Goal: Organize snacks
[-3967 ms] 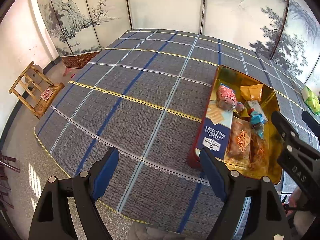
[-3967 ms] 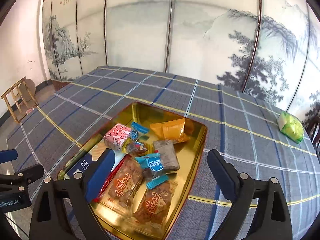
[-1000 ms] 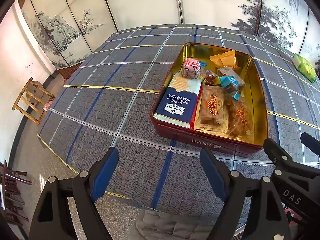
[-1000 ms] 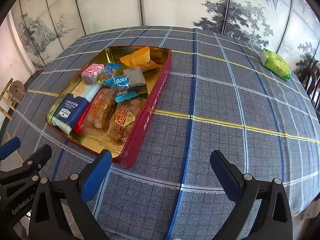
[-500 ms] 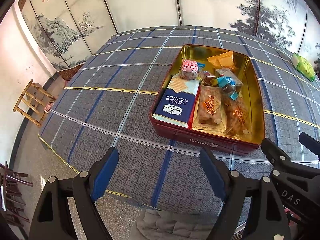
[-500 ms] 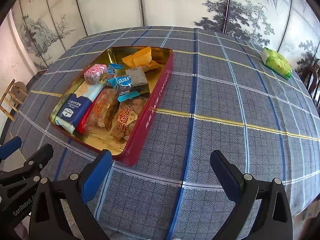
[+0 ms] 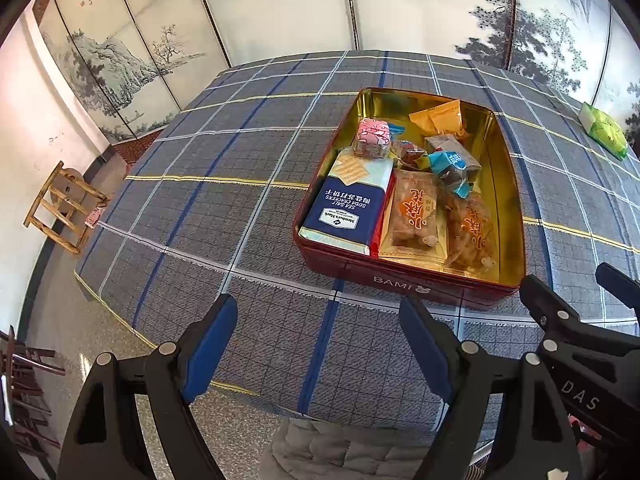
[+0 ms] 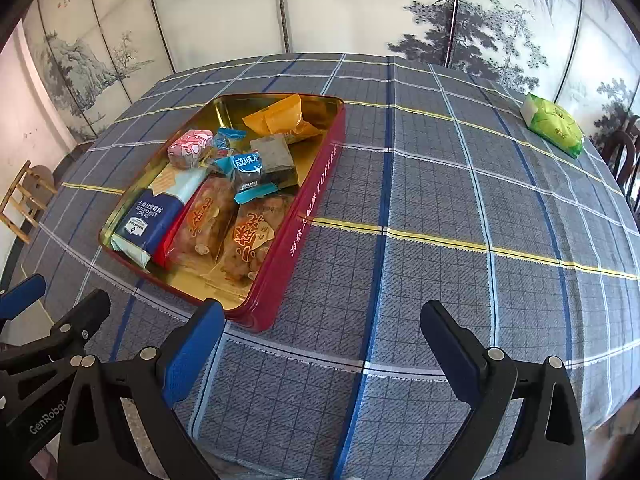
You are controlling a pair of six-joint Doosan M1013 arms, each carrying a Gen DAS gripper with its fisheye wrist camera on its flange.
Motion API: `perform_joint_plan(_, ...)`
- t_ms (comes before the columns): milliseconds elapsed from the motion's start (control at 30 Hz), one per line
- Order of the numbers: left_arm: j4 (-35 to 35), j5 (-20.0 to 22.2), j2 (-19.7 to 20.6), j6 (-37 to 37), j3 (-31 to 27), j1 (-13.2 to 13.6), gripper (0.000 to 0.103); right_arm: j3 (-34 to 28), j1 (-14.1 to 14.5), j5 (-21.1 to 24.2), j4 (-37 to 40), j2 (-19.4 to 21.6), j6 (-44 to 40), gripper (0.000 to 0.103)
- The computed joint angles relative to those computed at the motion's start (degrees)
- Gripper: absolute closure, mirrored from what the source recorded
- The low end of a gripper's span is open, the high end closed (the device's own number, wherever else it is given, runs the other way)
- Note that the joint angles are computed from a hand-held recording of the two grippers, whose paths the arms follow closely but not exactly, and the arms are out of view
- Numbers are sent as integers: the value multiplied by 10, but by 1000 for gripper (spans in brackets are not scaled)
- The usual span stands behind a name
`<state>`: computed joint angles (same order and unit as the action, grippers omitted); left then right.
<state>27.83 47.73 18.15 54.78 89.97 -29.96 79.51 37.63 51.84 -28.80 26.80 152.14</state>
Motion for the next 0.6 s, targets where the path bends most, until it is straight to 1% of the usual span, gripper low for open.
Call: perform_joint_plan(600,-19,-3,2,11,0,6,22,1,-1,-1,3,0,0,5)
